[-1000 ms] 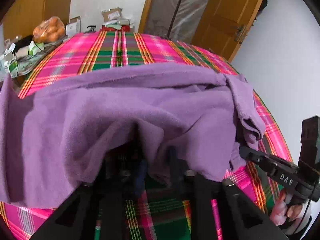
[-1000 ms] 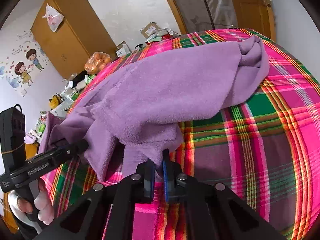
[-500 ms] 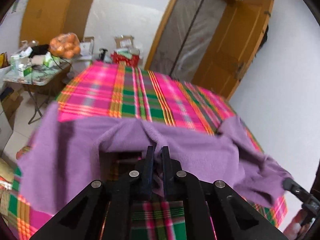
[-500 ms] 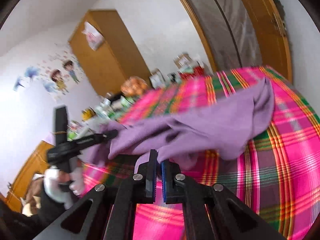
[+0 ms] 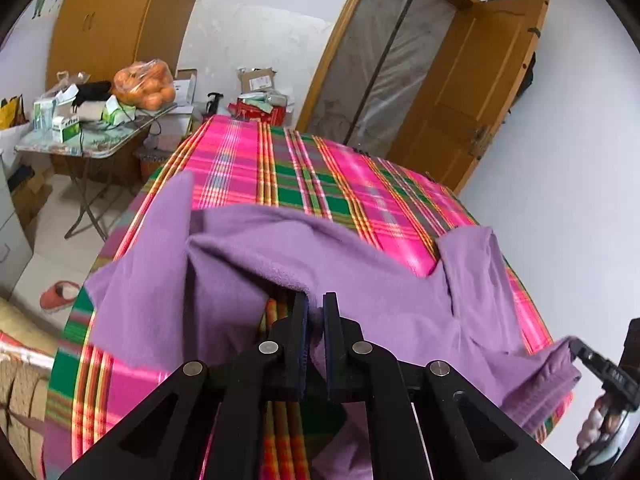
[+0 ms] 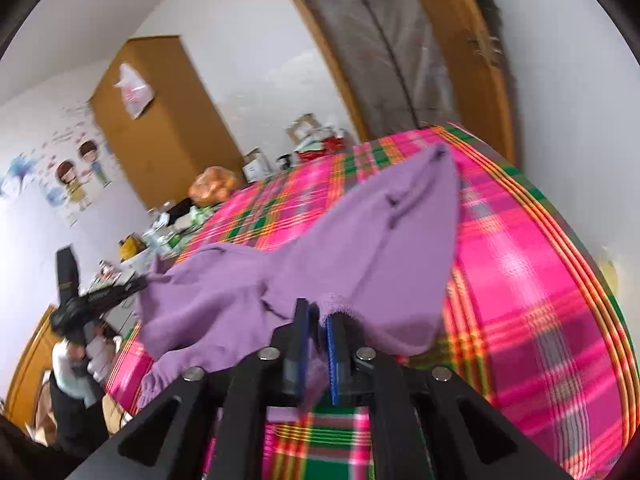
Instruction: Fold clothes
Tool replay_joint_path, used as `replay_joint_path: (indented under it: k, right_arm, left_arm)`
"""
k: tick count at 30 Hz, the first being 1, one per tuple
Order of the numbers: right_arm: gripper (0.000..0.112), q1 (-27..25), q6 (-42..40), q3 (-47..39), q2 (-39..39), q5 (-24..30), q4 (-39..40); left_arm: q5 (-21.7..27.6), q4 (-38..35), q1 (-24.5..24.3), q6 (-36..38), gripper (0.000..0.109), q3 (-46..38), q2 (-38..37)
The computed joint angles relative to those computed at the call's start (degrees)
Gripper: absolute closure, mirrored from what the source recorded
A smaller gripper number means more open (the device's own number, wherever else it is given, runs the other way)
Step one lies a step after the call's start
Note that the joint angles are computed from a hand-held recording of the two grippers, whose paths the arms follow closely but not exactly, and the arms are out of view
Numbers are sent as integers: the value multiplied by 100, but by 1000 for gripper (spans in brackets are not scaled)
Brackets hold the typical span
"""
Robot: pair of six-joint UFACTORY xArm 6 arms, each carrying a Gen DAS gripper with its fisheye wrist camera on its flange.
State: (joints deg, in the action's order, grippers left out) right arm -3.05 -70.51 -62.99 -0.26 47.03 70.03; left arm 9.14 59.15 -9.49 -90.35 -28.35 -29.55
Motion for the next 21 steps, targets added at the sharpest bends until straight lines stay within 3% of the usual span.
replay_joint_path:
  k: [4,8,11,16,21]
  right_arm:
    - [77,164,-489,138,-239,-312,344]
    - [77,619,-679,16,-284,-281,-112]
    - [77,1052,-646,-112,-244,-289,-515]
    - [77,1862,-300,-538,116,-295,-1275]
    - [77,2590,241,-1263,826,-394,-2120]
  left_arm:
    - [118,215,35,-308,102,415,-589]
    - [517,481,59,-624,101,700,-1144]
    - [668,168,279,-340,95,841,-1241]
    - [567,-658,730,554,90,969,-1002]
    - [362,-1019,1133,904,88,1140,-857]
